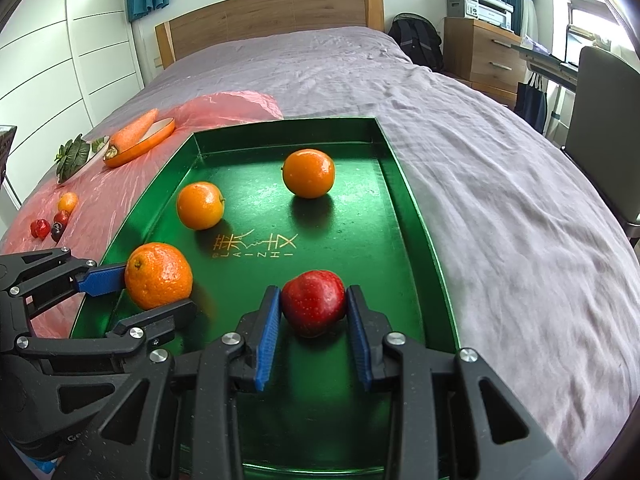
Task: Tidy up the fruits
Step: 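Lower the orange and red apple into the green tray, then open both tools to release the orange and red apple in the tray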
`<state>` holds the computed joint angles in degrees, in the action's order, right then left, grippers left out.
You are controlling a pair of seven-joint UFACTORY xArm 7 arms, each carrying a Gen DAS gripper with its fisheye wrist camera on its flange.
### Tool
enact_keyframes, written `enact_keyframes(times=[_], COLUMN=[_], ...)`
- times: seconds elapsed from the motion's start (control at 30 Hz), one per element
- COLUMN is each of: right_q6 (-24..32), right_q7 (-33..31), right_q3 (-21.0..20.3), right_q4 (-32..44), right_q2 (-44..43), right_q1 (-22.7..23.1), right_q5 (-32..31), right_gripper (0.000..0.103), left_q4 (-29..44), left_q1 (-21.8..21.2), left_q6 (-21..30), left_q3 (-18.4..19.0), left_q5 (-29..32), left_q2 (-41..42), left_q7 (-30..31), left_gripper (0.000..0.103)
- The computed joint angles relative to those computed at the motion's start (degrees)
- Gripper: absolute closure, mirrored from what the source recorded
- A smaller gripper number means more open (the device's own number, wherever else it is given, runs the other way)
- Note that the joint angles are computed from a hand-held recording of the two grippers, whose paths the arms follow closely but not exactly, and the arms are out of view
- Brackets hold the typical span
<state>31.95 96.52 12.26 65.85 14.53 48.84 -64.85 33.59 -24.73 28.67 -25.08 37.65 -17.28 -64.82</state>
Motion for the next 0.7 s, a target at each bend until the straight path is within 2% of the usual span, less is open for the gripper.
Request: enact_keyframes(times=[0.13, 0.17, 0.23, 0.67, 0.7], right_q6=[0.2, 0.2, 1.1, 2.3, 2.6], right_q7=[0.3, 0.6, 1.2, 3.2, 3.4], right_q3=[0.0, -0.1, 0.0, 1.1, 1.2], right_q4=[0.1, 0.0, 0.0, -0.2, -0.1], right_q2=[0.0, -0.1, -0.2, -1.7, -1.9], right_q1=[0.1, 0.2, 0.4, 0.1, 0.1], right_q5=[-0.3, -0.6, -1.0, -3.3, -3.4], right_gripper=[0.057, 0.043, 0.033, 0.03, 0.026], left_q4=[0.2, 0.3, 0.3, -0.7, -0.8], left_q1=[-0.1, -0.2, -0.3, -1.3, -1.4], left_q6=[0.9, 1.1, 1.7, 3.8, 4.0], left_q3=[-0.4, -0.4, -0.5, -0.6, -0.6], left_q5=[0.4, 0.4, 0.6, -3.4, -3.8], left_q2=[-0.2, -0.3, -0.7, -4.8, -5.3], left_q7=[-0.3, -0.2, -0.3, 1.9, 2.1], left_gripper=[0.063, 0.062, 0.062, 0.061, 0.061])
